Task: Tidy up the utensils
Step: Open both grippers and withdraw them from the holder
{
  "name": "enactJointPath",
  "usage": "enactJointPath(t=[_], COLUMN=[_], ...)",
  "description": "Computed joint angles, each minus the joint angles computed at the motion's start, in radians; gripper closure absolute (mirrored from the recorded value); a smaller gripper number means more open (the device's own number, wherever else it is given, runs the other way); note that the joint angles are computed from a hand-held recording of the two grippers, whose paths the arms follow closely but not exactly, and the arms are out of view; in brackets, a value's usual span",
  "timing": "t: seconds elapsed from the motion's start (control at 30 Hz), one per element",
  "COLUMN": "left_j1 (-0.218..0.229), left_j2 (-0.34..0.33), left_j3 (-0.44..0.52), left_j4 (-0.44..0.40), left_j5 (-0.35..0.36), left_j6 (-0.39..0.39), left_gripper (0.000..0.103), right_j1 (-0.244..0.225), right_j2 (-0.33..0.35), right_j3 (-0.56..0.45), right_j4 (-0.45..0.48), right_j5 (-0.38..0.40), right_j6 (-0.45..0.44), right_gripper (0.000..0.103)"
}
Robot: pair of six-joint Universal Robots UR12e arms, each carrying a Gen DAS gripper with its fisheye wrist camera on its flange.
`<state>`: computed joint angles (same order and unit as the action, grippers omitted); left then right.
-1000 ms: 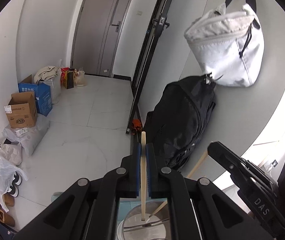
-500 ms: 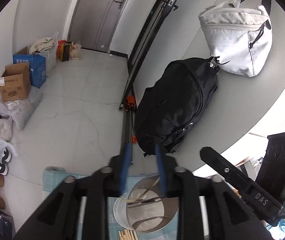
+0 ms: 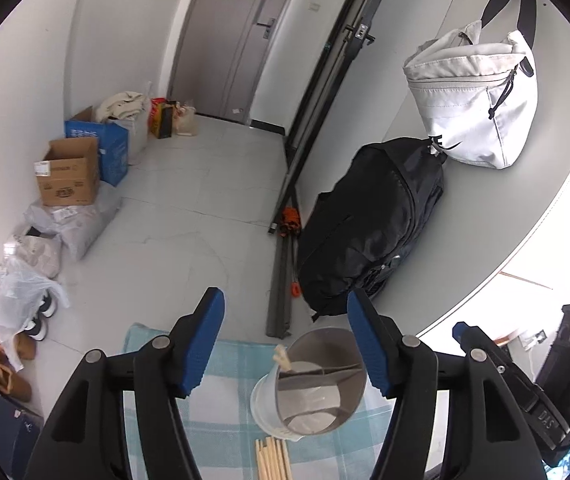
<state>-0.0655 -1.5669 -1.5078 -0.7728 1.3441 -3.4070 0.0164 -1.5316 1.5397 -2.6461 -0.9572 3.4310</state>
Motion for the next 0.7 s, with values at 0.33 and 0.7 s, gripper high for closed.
enactJointPath(t=[0.33,0.7], left_j1=[-0.027,-0.052], left_j2=[0.057,0.106], left_j3=[-0.059,-0.155], left_j4=[0.026,0.063], left_j5=[0.081,0.132], left_j6=[0.006,0.015], left_gripper=[0.04,0.028], right_j1=[0.006,0.027], right_j2=[-0.067,-0.135], right_j3=[0.07,0.162], right_j4=[-0.005,0.033], right_j5=[-0.027,-0.07], right_j6=[-0.022,-0.121], right_gripper=[0.022,0.011])
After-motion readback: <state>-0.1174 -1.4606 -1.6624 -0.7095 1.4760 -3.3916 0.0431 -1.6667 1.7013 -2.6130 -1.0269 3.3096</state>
